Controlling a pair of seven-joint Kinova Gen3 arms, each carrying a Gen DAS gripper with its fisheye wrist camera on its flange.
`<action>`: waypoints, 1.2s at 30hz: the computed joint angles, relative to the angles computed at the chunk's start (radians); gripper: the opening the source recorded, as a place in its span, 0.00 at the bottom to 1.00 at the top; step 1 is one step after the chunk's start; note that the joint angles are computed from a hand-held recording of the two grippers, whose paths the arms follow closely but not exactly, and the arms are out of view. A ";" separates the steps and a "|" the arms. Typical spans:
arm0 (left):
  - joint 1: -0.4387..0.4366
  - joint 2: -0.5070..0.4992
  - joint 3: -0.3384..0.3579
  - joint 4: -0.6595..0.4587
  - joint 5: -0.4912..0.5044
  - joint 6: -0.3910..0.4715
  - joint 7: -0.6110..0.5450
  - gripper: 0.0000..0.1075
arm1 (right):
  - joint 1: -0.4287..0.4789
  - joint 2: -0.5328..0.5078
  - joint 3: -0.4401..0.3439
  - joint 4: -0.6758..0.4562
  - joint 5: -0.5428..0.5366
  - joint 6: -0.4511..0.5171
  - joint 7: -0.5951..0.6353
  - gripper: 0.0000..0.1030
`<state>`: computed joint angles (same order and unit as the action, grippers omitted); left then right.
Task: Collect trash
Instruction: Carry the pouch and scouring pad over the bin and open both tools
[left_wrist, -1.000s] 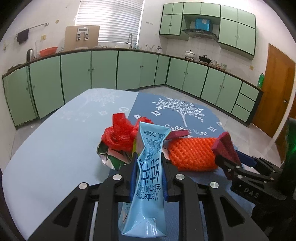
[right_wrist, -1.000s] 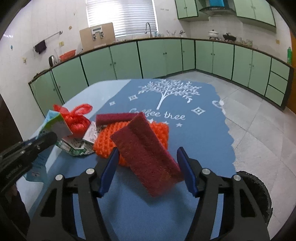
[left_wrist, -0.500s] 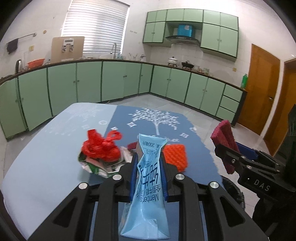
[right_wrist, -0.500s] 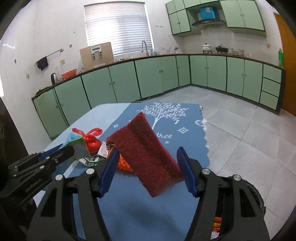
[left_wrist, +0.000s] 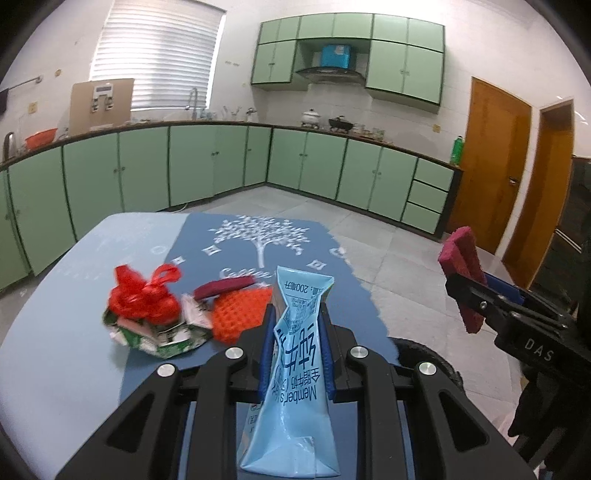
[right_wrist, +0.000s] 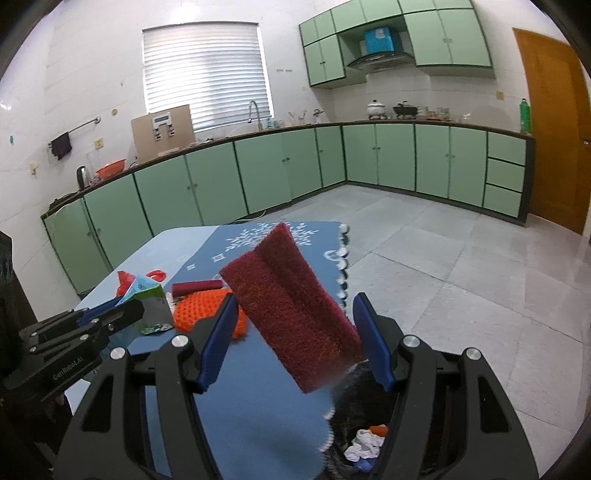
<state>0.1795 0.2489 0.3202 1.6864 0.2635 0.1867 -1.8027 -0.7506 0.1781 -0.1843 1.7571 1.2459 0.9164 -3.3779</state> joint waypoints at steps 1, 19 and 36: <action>-0.005 0.001 0.013 0.001 0.003 -0.005 -0.009 0.20 | -0.001 -0.008 0.001 0.010 -0.001 0.012 -0.004 0.60; 0.176 0.186 0.058 -0.213 -0.027 0.035 -0.050 0.20 | 0.088 -0.122 -0.053 0.206 -0.040 0.154 -0.132 0.60; 0.235 0.309 0.071 -0.364 -0.026 0.137 -0.050 0.56 | 0.145 -0.121 -0.057 0.291 -0.065 0.166 -0.222 0.84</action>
